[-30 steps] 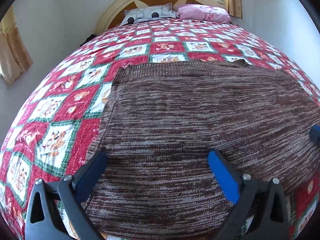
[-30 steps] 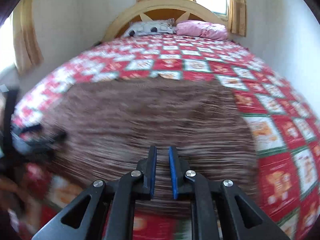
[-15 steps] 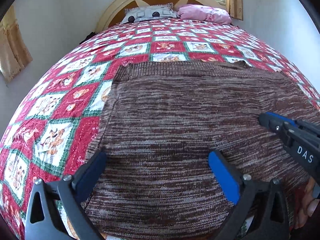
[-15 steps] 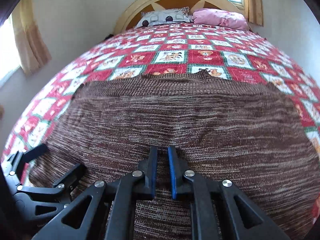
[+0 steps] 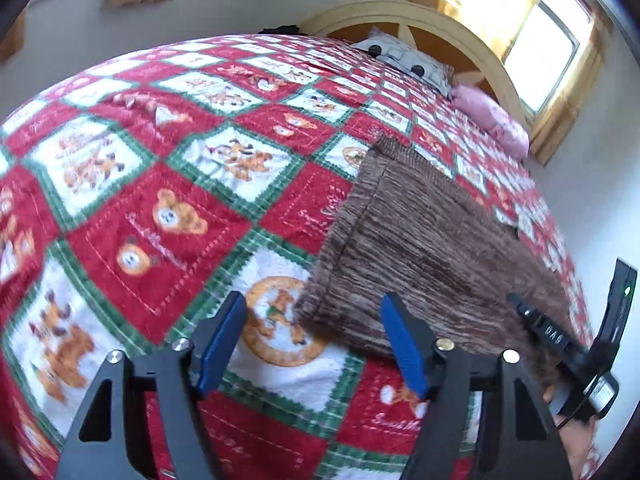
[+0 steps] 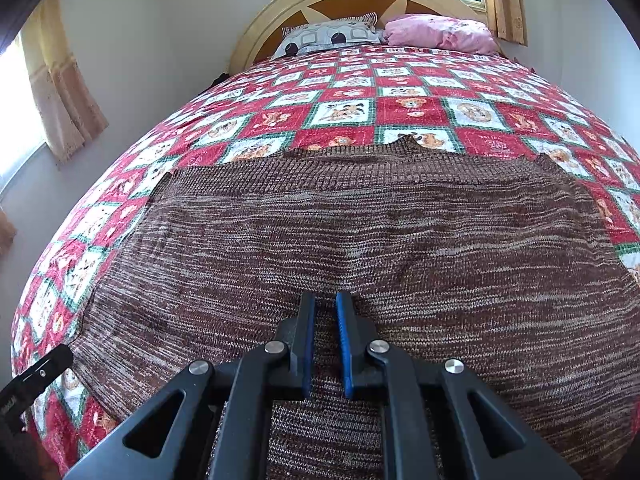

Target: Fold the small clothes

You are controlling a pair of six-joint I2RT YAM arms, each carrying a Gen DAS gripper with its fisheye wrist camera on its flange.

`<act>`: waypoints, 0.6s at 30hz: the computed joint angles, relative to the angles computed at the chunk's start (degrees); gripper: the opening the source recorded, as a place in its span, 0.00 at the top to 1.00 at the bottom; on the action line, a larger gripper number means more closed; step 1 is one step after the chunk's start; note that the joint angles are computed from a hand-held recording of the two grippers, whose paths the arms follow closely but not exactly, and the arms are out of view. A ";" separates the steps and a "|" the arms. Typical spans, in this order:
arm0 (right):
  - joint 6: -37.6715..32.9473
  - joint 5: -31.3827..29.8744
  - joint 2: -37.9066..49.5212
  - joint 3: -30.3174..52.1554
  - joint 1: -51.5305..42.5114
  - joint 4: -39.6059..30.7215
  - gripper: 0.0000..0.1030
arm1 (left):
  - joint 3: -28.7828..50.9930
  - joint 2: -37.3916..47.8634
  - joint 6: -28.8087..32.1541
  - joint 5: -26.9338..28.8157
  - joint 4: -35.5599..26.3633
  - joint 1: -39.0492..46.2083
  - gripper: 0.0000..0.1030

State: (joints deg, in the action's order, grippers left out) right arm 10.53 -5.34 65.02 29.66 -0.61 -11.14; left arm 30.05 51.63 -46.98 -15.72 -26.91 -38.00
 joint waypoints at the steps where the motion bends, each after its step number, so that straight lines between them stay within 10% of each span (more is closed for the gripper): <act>1: -0.11 -0.15 -0.08 -0.08 -0.19 0.01 0.89 | 0.16 1.05 -0.25 -0.72 1.07 -0.81 0.31; 7: -0.11 0.02 -0.16 -0.12 -0.03 -0.01 0.89 | 0.68 5.31 -3.25 1.60 6.97 -1.04 0.19; 8: -0.12 0.14 -0.12 -0.05 0.05 -0.06 0.89 | 0.49 5.63 -2.99 3.23 8.37 -0.21 0.23; 11: -0.17 0.13 -0.17 -0.09 0.04 -0.07 0.89 | 0.55 7.38 -1.74 8.01 10.96 2.02 0.85; 18: -0.31 0.74 0.10 0.17 0.41 -0.18 0.89 | -0.30 4.78 0.33 6.03 13.19 -1.68 0.89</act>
